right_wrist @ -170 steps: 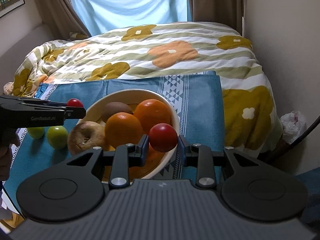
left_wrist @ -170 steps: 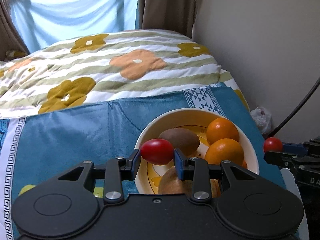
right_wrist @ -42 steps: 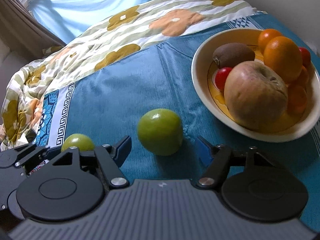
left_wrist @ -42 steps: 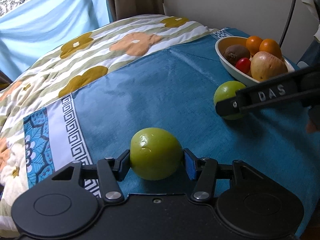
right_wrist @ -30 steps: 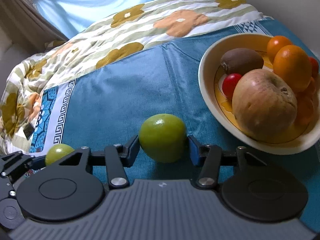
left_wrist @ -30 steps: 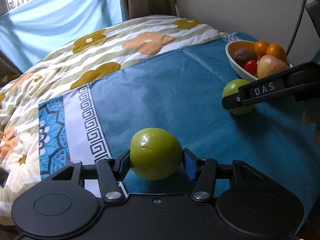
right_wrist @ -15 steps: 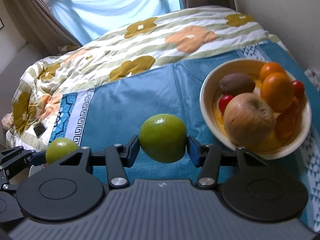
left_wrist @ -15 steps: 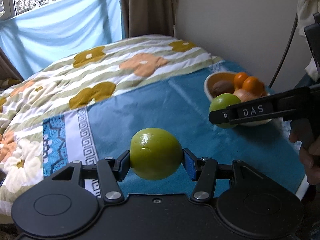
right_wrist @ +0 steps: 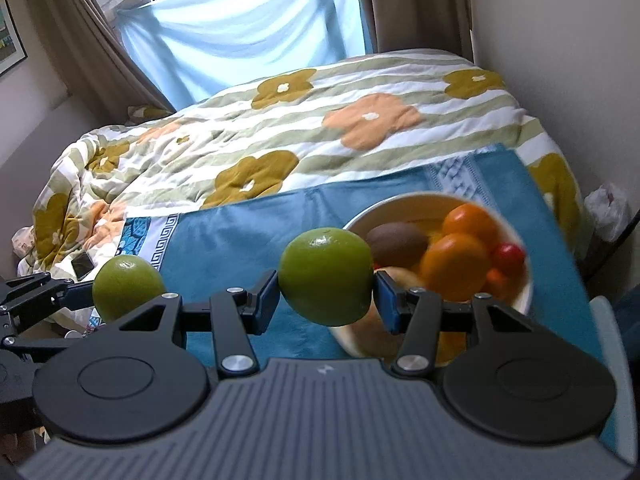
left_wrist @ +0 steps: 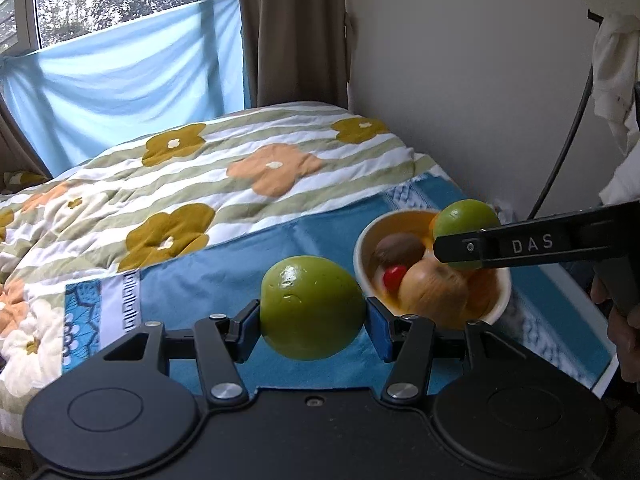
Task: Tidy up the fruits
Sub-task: 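Carry the green fruit into the bowl and open the left tool while the right tool carries its fruit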
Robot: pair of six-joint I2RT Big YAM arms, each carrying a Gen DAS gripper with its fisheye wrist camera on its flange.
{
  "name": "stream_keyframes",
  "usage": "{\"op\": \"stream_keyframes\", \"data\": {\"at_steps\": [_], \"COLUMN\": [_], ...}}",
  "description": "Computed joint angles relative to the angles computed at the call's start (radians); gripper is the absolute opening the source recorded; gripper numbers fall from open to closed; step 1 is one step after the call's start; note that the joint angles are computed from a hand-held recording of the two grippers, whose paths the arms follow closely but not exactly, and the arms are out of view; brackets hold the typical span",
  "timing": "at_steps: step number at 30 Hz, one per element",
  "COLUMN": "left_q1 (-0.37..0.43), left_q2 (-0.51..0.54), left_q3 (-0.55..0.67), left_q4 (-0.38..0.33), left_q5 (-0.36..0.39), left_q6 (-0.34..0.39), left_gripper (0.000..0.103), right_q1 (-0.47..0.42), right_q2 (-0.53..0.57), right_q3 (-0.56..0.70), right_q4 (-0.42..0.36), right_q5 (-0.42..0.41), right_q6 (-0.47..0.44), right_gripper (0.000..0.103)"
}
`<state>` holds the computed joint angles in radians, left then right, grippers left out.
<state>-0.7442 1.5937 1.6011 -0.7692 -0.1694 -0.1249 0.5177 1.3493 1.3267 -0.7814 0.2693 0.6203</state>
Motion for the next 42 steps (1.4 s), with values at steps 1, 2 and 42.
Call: {"op": "stream_keyframes", "data": {"at_steps": [1, 2, 42], "left_q1": [-0.008, -0.015, -0.064], "left_q2": [0.014, 0.031, 0.505], "left_q3": [0.019, 0.04, 0.61], "left_q4": [-0.004, -0.009, -0.172], "left_q5": [-0.008, -0.014, 0.011], "left_q6": [-0.01, -0.023, -0.215], "left_gripper": [0.059, 0.059, 0.091], "right_q1": [-0.015, -0.034, -0.399], "right_q2": [-0.01, -0.02, 0.068], "right_q3": [-0.006, -0.013, -0.045], "right_q4": [0.001, 0.005, 0.137], "right_q5": [-0.01, -0.024, -0.364], "right_q6": [-0.018, -0.04, -0.32], "right_gripper": [0.066, 0.066, 0.066]}}
